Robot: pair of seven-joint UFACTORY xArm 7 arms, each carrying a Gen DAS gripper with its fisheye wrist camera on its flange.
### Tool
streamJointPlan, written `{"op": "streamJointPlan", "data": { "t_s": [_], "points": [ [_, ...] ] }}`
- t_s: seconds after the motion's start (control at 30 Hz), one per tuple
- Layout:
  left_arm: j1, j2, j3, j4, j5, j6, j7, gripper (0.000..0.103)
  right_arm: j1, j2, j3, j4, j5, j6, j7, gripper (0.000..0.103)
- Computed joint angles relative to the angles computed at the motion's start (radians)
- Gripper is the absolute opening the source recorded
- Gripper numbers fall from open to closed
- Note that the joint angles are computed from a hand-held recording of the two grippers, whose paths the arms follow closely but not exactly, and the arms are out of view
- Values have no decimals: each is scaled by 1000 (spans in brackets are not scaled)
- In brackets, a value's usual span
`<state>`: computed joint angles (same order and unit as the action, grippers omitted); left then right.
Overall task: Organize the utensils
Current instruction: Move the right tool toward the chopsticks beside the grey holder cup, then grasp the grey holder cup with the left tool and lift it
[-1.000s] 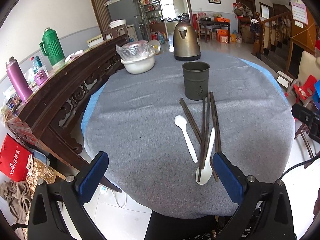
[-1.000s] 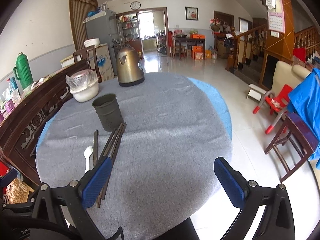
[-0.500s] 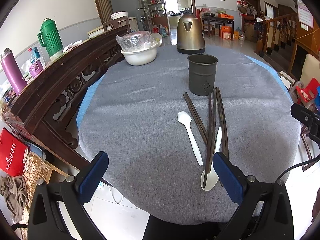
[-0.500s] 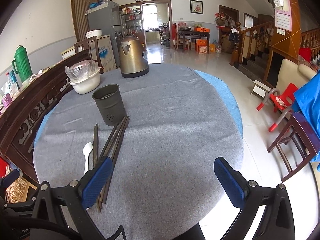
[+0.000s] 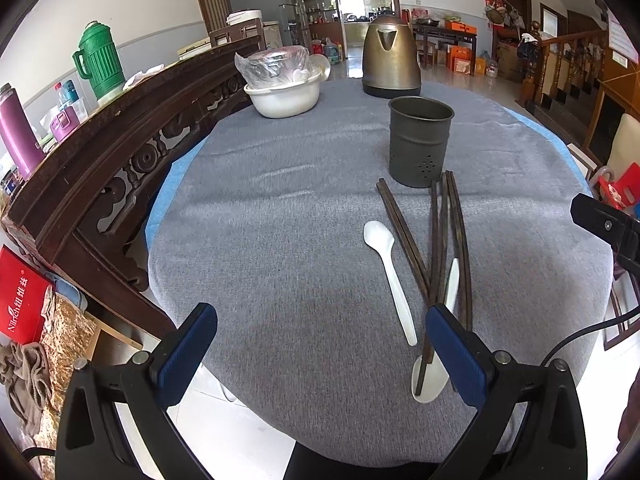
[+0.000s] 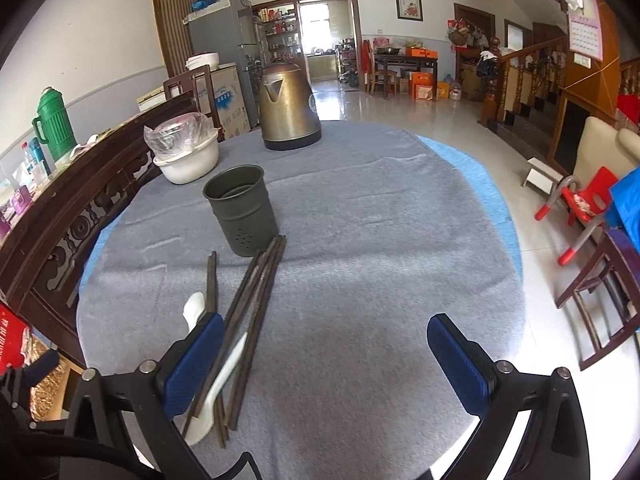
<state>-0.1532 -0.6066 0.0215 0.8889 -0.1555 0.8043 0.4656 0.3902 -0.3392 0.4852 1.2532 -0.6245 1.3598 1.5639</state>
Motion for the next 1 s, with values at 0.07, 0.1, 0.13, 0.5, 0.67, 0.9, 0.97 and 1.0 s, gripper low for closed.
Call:
{"op": "streamJointPlan", "data": {
  "t_s": [0.07,0.1,0.13,0.5,0.67,0.9,0.97,1.0],
  "points": [
    [-1,14,3,10,-9,-4,-4,103,-1,5,-8,-1,2,-17,-5,102],
    [-3,23,8,16,-18,-9,-5,103,-2,9,-12,1,3,-23,-9,102],
    [-4,28,10,21,-25,-15,-5,103,-1,12,-14,2,4,-24,-18,102],
    [26,107,-3,74,-13,-55,-62,103,10,30,-39,-10,11,-45,-52,102],
    [26,124,-9,87,-3,-69,-65,103,9,37,-39,-5,3,-41,-64,102],
    [26,193,-22,152,4,-88,-89,103,10,45,-53,-8,5,-64,-91,102],
    [26,211,-30,168,10,-97,-98,103,7,48,-58,-9,0,-74,-96,102],
    [26,220,-33,174,14,-102,-102,103,6,50,-61,-9,-3,-80,-99,102]
  ]
}}
